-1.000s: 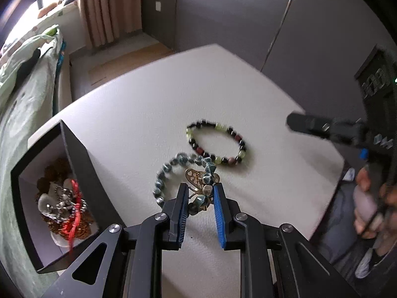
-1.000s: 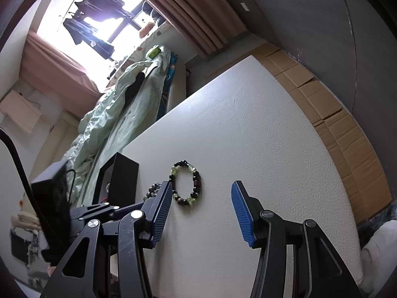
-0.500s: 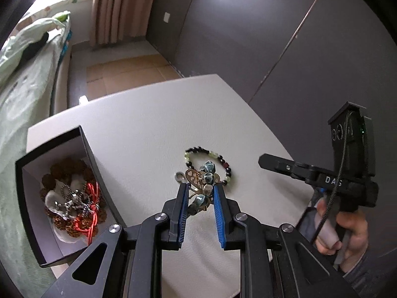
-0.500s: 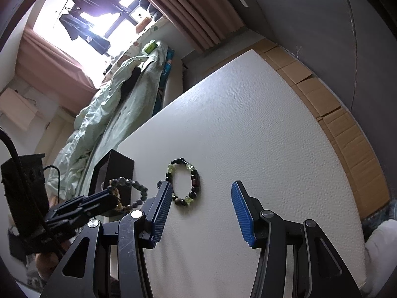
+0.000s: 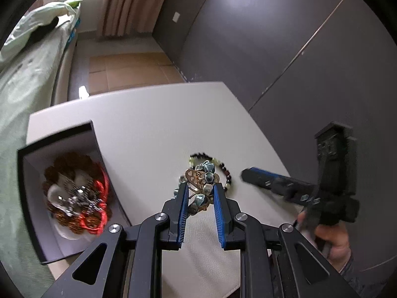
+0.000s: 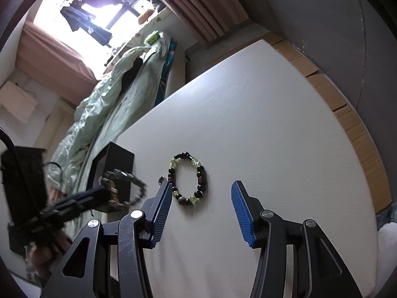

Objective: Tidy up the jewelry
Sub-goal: 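Drop the charm bracelet into the box with the left tool while the right tool grasps the green-and-black bracelet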

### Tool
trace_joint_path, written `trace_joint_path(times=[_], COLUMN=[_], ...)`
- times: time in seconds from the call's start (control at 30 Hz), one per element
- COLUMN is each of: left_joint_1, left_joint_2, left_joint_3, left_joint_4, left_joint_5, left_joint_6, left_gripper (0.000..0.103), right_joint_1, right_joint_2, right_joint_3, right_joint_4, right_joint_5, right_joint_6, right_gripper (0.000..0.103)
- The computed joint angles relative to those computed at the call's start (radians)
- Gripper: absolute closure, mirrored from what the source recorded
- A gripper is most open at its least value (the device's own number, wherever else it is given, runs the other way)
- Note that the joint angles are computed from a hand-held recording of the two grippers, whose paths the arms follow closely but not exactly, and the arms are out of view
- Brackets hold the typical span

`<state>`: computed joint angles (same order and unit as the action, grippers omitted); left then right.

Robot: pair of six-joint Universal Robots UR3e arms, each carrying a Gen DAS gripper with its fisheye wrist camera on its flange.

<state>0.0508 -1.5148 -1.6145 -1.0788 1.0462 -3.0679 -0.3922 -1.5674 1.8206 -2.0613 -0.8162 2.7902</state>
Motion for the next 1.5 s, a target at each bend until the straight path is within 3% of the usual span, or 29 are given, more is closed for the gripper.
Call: trace_joint_path(times=[0.23, 0.5, 0.6, 0.63, 0.7, 0.77, 1.13, 1.23, 1.3, 1.5], left_joint_1=[0.062, 0.184, 0.224, 0.239, 0.271, 0.302, 0.406, 0.425, 0.44, 0.501], left_joint_2=[0.073, 0.163, 0.176, 0.18, 0.181, 0.183, 0.179, 0.197, 0.214, 0.26], left_joint_3=[0.006, 0.013, 0.012, 0.01, 0.008, 0.003, 0.01, 0.004, -0.008, -0.015], left_joint_4=[-0.025, -0.08, -0.088, -0.094, -0.114, -0.141, -0.213, -0.23, -0.222, -0.275], left_joint_5=[-0.017, -0.039, -0.032, -0.026, -0.022, -0.027, -0.046, -0.051, -0.056, -0.08], left_joint_6=[0.004, 0.035, 0.044, 0.05, 0.061, 0.071, 0.083, 0.096, 0.103, 0.15], left_gripper=[0.082, 0.082, 0.082, 0.082, 0.082, 0.082, 0.08, 0.062, 0.041, 0.029], right_joint_1=[0.166, 0.338, 0.399, 0.405, 0.41, 0.422, 0.341, 0.374, 0.394, 0.468], right_joint_2=[0.09, 0.138, 0.145, 0.139, 0.13, 0.124, -0.003, -0.009, -0.011, 0.077], right_joint_3=[-0.068, -0.1, -0.084, -0.075, -0.075, -0.07, -0.109, -0.169, -0.215, -0.405], right_joint_4=[-0.179, -0.339, -0.405, -0.412, -0.395, -0.4, -0.265, -0.24, -0.217, -0.148], right_joint_5=[-0.193, -0.468, -0.59, -0.589, -0.576, -0.595, -0.361, -0.347, -0.331, -0.276], right_joint_6=[0.075, 0.062, 0.042, 0.027, 0.001, -0.007, 0.005, 0.025, 0.037, 0.11], right_gripper=[0.053, 0.056, 0.064, 0.079, 0.093, 0.094, 0.094, 0.094, 0.094, 0.094])
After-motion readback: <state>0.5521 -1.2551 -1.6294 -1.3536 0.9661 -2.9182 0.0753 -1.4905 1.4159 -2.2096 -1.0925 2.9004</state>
